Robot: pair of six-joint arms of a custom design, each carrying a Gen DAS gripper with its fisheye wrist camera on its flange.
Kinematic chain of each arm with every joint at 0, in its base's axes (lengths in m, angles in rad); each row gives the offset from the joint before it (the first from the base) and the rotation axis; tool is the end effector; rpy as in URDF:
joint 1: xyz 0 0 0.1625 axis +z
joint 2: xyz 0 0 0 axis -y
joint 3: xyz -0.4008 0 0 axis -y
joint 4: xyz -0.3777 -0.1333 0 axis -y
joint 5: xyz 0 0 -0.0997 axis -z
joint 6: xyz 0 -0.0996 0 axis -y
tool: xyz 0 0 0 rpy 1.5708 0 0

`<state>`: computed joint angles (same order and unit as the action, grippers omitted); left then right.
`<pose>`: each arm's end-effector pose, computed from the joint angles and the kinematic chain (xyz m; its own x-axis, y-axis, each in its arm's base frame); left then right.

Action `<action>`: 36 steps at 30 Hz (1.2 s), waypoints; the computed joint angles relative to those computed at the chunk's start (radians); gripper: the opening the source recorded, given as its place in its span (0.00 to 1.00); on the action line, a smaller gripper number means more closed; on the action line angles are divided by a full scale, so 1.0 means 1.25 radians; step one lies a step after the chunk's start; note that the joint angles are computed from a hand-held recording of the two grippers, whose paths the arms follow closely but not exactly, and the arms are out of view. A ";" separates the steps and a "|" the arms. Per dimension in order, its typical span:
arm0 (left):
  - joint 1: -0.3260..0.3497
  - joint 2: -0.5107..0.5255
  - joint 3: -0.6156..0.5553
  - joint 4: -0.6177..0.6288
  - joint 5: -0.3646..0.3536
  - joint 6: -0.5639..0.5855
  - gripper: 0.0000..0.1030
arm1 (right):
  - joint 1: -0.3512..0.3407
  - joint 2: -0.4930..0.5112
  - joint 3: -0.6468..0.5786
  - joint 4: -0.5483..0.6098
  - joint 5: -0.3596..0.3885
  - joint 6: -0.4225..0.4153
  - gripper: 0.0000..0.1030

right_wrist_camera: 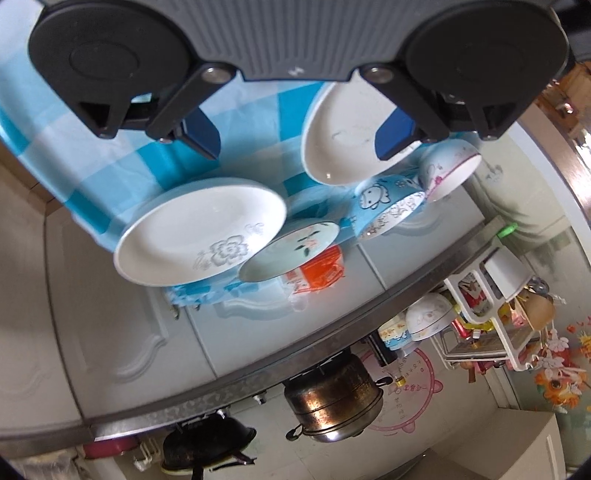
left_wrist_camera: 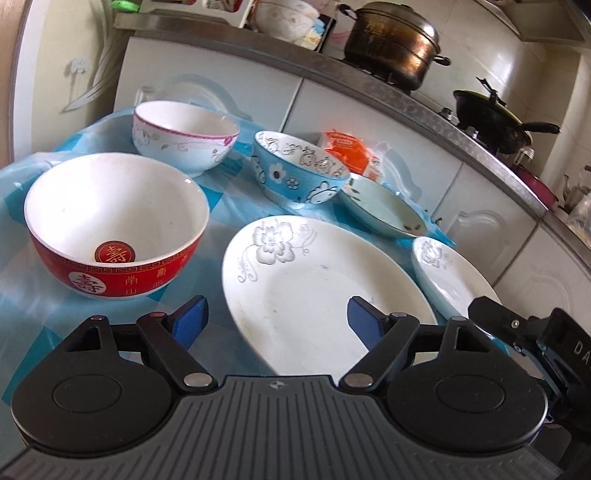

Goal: Organize plates and bowls

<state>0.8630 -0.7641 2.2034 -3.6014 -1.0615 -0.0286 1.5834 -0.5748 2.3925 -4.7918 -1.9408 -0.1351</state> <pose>-0.1675 -0.4755 0.0488 -0.8552 0.3430 -0.3887 0.5155 0.6409 -0.5688 0.1017 -0.3510 0.0970 -0.9279 0.3192 0.1925 -0.1283 0.2116 -0.9689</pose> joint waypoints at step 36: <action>-0.014 0.026 0.000 -0.064 -0.036 0.066 0.40 | -0.030 -0.051 0.001 0.132 0.118 -0.039 0.88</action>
<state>0.8455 -0.7313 2.2036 -3.6814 -1.1071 0.0543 1.5460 -0.6379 2.3938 -4.6263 -1.7935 -0.1837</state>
